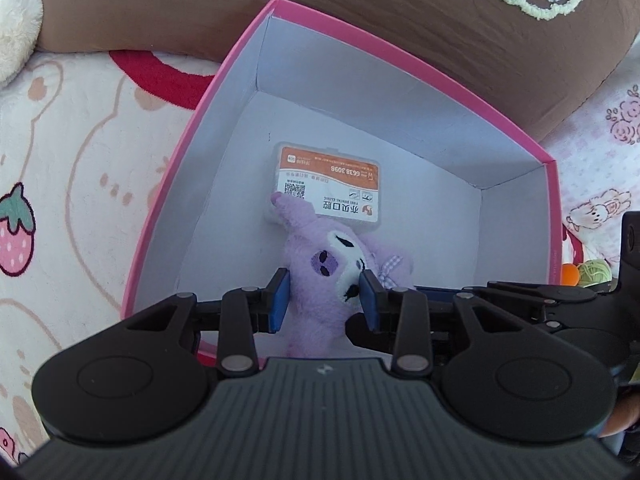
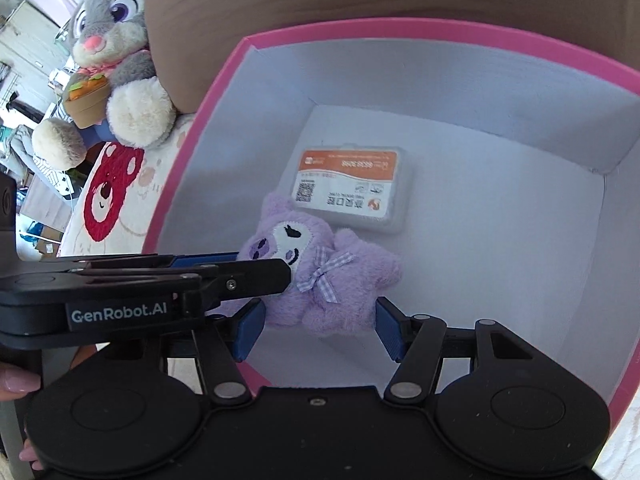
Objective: Organize objects
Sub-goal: 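Lower the plush toy onto the box floor and open the left tool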
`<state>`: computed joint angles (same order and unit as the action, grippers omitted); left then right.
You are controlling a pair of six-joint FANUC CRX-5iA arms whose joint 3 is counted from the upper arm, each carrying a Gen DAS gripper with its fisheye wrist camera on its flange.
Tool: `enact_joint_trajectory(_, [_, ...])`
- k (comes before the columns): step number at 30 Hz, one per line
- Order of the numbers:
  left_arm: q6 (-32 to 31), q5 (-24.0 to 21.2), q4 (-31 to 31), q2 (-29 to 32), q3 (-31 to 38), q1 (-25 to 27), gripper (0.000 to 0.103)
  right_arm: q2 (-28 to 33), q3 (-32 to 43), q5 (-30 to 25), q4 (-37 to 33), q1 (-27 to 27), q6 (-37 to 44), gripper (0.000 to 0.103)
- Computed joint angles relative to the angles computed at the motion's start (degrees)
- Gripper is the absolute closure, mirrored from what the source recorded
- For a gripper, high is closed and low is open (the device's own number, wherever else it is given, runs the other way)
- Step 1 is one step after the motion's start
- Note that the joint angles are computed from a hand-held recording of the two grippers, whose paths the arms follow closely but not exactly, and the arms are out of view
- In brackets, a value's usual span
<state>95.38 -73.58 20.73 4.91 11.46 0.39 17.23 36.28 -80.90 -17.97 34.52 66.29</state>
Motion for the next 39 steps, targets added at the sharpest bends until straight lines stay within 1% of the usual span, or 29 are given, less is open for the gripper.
enact_joint_trajectory(6, [0.8,1.2,-0.9,0.7,-0.1,-0.6,0.068,0.5,-0.2,-0.2,2.0,0.7,-0.9,0.038])
enact_joint_trajectory(9, [1.2,1.6,-1.1,1.1,-0.1,-0.7,0.068,1.9,1.3,-1.0,3.9,1.5,-1.3,0.038])
enact_joint_trajectory(13, [2.8,3.5,-4.6,1.6,1.1,-2.4,0.069,5.3,5.7,-4.9,7.4,2.8,-1.3,0.039])
enact_joint_trajectory(14, [2.8,4.0,-4.6,1.7,1.1,-2.6,0.072,6.0,6.8,-5.8,8.6,3.2,-0.6,0.039])
enact_joint_trajectory(15, [2.4,4.1,-3.9,2.0,1.1,-2.5,0.072,6.5,7.5,-6.1,9.3,3.5,0.2,0.039])
enact_joint_trajectory(17, [2.0,3.7,-2.3,2.4,0.9,-1.9,0.072,6.7,7.9,-5.8,9.9,3.8,1.2,0.04])
enact_joint_trajectory(19, [2.1,3.3,-2.6,2.4,1.1,-1.6,0.073,6.7,7.7,-5.0,10.0,4.1,2.0,0.042])
enact_joint_trajectory(22, [1.9,2.7,-4.4,2.2,1.8,-1.8,0.073,6.2,6.4,-3.3,9.9,4.4,2.6,0.045])
enact_joint_trajectory(25, [1.7,2.1,-5.6,2.0,2.3,-1.8,0.074,5.9,5.5,-2.2,10.2,4.7,3.1,0.045])
enact_joint_trajectory(28, [2.0,1.2,-9.4,1.7,3.5,-2.5,0.074,5.5,4.5,-1.3,11.5,5.4,4.1,0.045])
enact_joint_trajectory(30, [2.4,0.5,-10.9,1.9,4.5,-2.8,0.075,5.5,4.4,-1.3,11.3,5.3,4.0,0.045])
enact_joint_trajectory(35, [0.9,1.4,-11.7,1.3,4.6,-2.9,0.075,4.9,3.1,0.2,11.1,5.2,2.9,0.045])
enact_joint_trajectory(37, [-1.5,2.5,-11.6,0.8,4.2,-3.1,0.075,4.7,2.5,0.6,11.2,5.2,2.9,0.045])
enact_joint_trajectory(39, [-2.5,2.3,-11.5,1.0,4.4,-3.2,0.076,4.6,2.2,0.8,10.7,5.2,3.0,0.045])
